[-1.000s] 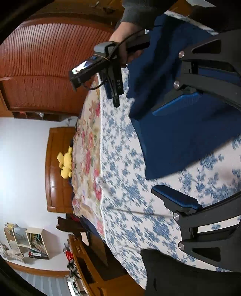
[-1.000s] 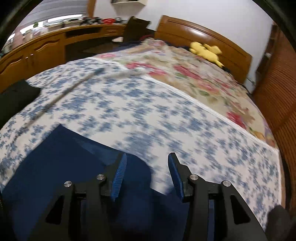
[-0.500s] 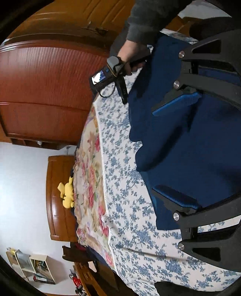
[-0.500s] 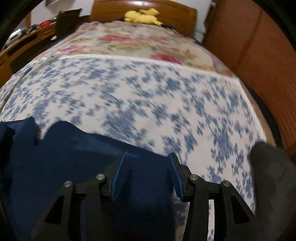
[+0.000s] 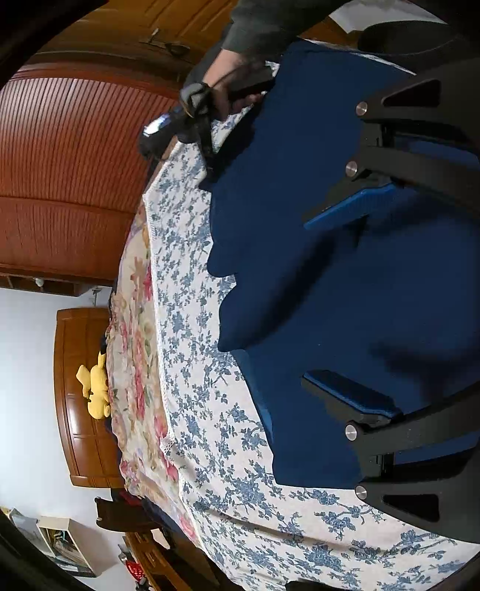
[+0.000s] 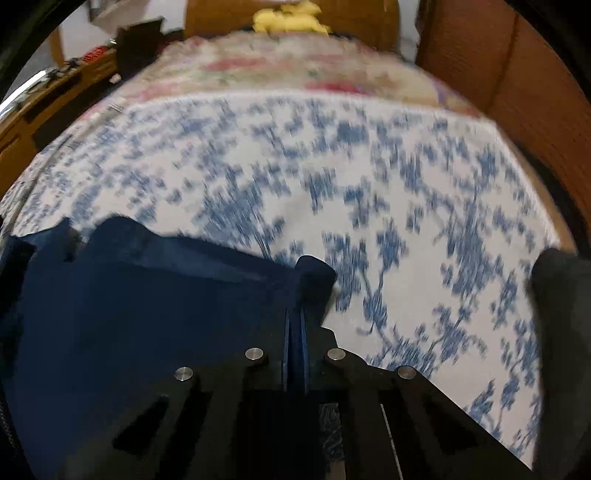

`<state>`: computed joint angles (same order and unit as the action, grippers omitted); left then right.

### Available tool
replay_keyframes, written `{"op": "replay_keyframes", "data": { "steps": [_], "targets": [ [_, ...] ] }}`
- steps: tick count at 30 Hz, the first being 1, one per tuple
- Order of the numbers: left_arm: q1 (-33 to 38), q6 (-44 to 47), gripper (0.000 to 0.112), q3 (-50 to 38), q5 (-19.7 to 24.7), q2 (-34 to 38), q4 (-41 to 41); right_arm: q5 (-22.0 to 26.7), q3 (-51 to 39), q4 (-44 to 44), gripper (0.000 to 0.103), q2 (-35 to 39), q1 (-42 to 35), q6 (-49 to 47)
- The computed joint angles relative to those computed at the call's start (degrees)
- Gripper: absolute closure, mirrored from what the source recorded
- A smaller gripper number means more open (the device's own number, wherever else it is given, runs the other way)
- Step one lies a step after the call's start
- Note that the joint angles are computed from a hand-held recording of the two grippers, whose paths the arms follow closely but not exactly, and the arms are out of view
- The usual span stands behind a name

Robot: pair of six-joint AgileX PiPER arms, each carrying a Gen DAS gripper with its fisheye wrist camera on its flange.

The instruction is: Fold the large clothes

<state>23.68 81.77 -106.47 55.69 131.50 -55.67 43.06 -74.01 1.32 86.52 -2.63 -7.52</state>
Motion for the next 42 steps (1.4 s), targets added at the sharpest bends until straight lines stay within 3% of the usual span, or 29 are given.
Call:
{"op": "replay_keyframes", "data": {
  "steps": [2,4,11,12,14,17,25,32,38,42],
  "targets": [
    [-0.1,0.1,0.034,0.2,0.0,0.1,0.2,-6.5,3.4,-7.8,0.1,-4.1,-0.9,5.7],
    [-0.1,-0.6,0.034,-0.3,0.3,0.4,0.7,-5.0,2.0,-12.8,0.1,-3.2,-2.2,14.7],
    [-0.2,-0.2,0.034,0.5,-0.2,0.0,0.8,-2.3,2.2,-17.4,0.097,-2.5,-1.6,17.5],
    [-0.3,-0.3,0.034,0.4,-0.3,0.0,0.9,-2.0,2.0,-17.0,0.094,-2.9,-1.7,16.9],
    [-0.3,-0.3,0.034,0.4,-0.3,0.0,0.9,-0.1,0.9,-18.0,0.077,-3.9,-0.6,17.6],
    [-0.3,-0.2,0.034,0.5,-0.4,0.0,0.8,2.2,0.9,-12.2,0.054,-8.1,-1.1,10.5],
    [-0.3,0.5,0.034,1.5,-1.0,-0.6,0.8,7.4,12.8,-2.9,0.053,-24.7,3.4,0.9],
    [-0.3,1.3,0.034,2.5,-1.9,-1.1,0.7,13.3,23.3,-2.8,0.053,-38.9,10.2,3.8],
    [-0.3,1.5,0.034,2.8,-2.5,-1.1,0.8,17.8,27.3,-3.2,0.053,-47.4,8.9,2.7],
    [-0.5,1.6,0.034,3.0,-3.1,-1.1,0.9,20.2,29.0,3.1,0.053,-50.8,-1.2,-6.8]
  ]
}}
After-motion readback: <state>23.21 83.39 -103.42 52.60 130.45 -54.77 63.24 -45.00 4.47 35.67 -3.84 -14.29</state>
